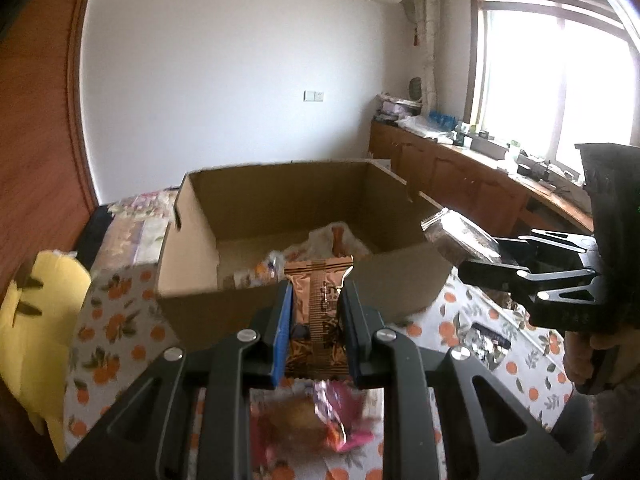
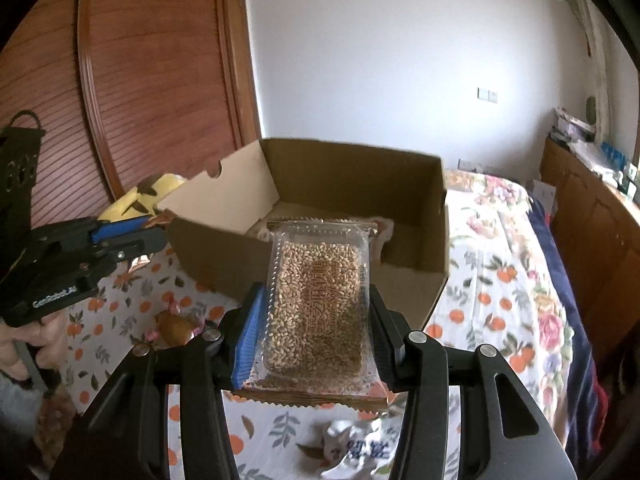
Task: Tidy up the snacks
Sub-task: 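Carry the brown snack in the left tool while the right tool carries the grain packet over the box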
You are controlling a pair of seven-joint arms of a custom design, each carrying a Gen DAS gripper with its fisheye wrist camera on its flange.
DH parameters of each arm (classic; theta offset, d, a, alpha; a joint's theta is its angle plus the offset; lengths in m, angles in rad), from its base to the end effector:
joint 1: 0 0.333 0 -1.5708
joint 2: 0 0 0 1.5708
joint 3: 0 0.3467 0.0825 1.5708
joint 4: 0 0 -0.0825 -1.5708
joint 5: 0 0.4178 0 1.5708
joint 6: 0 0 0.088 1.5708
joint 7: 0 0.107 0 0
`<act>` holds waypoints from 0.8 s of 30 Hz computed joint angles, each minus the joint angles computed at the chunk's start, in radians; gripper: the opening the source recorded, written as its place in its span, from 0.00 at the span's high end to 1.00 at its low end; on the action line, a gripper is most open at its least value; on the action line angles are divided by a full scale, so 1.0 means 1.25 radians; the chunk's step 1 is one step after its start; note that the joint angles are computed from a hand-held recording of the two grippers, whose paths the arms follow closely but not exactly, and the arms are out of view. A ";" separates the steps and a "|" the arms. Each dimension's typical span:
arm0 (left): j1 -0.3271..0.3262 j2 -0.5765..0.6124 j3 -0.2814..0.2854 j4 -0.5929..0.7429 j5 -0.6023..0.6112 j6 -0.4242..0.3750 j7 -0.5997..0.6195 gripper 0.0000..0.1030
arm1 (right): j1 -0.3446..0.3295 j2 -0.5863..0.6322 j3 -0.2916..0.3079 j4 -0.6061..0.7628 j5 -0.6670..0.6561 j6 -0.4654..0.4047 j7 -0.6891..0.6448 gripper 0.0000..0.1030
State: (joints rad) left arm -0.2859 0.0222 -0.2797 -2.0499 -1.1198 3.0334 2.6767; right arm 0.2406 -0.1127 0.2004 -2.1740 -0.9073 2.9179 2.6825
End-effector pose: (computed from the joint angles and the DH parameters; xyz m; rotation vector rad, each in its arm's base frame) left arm 0.5553 -0.2701 0.5228 -1.1345 2.1644 -1.2662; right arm 0.5003 0.2945 0.5357 -1.7272 1.4932 -0.7152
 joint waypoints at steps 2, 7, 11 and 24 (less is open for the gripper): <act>0.003 0.020 -0.001 0.033 0.005 -0.003 0.012 0.79 | -0.002 0.005 -0.002 0.016 -0.007 -0.003 -0.009 0.53; 0.031 0.073 -0.025 0.101 0.043 -0.005 0.005 0.79 | 0.005 0.040 -0.018 0.074 -0.019 -0.011 -0.041 0.53; 0.061 0.121 -0.048 0.154 0.106 -0.010 -0.040 0.79 | 0.024 0.082 -0.049 0.122 -0.022 -0.003 -0.066 0.53; 0.078 0.231 -0.042 0.258 0.433 -0.055 -0.310 0.79 | 0.101 0.217 -0.159 0.244 0.153 -0.014 -0.289 0.53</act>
